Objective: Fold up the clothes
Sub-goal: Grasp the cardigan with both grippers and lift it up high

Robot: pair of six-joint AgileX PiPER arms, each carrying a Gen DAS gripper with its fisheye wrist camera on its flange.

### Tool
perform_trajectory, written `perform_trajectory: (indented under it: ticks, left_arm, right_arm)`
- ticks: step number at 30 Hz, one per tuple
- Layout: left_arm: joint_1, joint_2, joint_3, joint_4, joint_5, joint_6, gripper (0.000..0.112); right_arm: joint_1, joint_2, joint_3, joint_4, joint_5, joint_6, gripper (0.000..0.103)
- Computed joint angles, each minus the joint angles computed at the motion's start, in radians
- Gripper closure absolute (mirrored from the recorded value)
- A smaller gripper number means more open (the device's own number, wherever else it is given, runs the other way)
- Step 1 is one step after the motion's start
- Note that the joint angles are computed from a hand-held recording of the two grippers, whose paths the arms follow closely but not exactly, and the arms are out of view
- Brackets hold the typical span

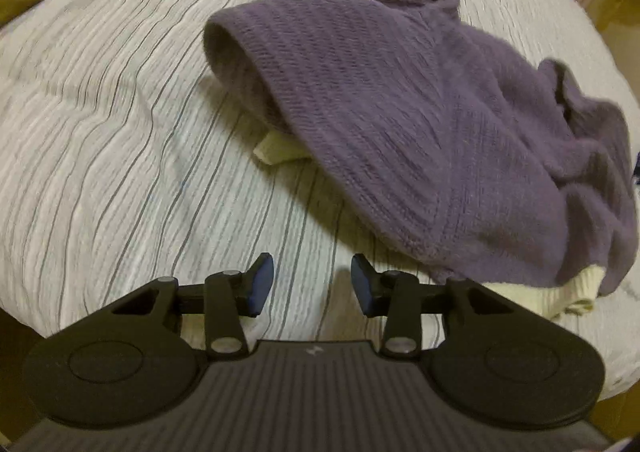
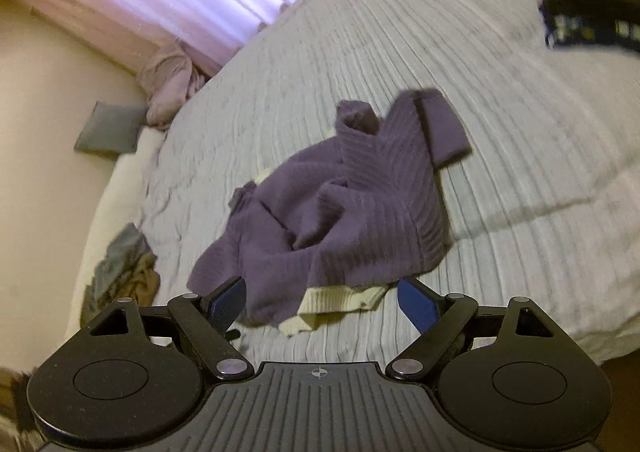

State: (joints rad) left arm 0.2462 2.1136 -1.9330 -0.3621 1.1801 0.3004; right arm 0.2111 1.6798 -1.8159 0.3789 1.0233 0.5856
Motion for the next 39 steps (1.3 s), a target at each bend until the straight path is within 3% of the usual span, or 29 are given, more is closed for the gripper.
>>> perform_trajectory:
  ticks: [7, 11, 13, 19, 21, 22, 26, 28, 30, 34, 39]
  left_arm:
    - [0.108, -0.046, 0.121, -0.349, -0.039, 0.06, 0.074]
    - [0.113, -0.053, 0.189, -0.415, -0.095, 0.069, 0.074]
    - [0.115, -0.051, 0.222, -0.439, -0.111, 0.085, 0.074]
    - [0.114, -0.032, 0.308, -0.534, -0.157, 0.142, 0.073]
    - [0.111, -0.012, 0.31, -0.576, -0.165, 0.145, 0.073]
    - [0.111, 0.002, 0.305, -0.594, -0.167, 0.145, 0.073]
    - [0.1, 0.051, 0.266, -0.658, -0.156, 0.143, 0.078]
    - [0.099, 0.062, 0.24, -0.656, -0.141, 0.144, 0.089]
    - [0.101, 0.072, 0.209, -0.652, -0.119, 0.15, 0.093]
    - [0.105, 0.06, 0.145, -0.619, -0.081, 0.144, 0.098]
    - [0.114, 0.006, 0.049, -0.61, -0.057, 0.104, 0.101]
  right_arm:
    - [-0.016, 0.025, 0.415, 0.181, -0.445, 0.064, 0.017]
    - [-0.024, 0.068, 0.541, 0.417, -0.639, -0.049, 0.017]
    - [-0.019, 0.101, 0.562, 0.5, -0.689, -0.115, 0.018]
    - [-0.023, 0.193, 0.575, 0.861, -0.759, -0.51, 0.018]
    - [-0.021, 0.219, 0.556, 0.918, -0.77, -0.584, 0.019]
    - [-0.02, 0.232, 0.546, 0.947, -0.776, -0.62, 0.031]
    - [-0.027, 0.297, 0.48, 0.979, -0.749, -0.665, 0.058]
    - [-0.034, 0.302, 0.471, 1.003, -0.728, -0.687, 0.084]
    - [-0.039, 0.282, 0.486, 1.089, -0.712, -0.778, 0.087]
    - [-0.054, 0.225, 0.491, 1.106, -0.677, -0.809, 0.09]
    - [-0.068, 0.127, 0.429, 0.896, -0.697, -0.626, 0.092]
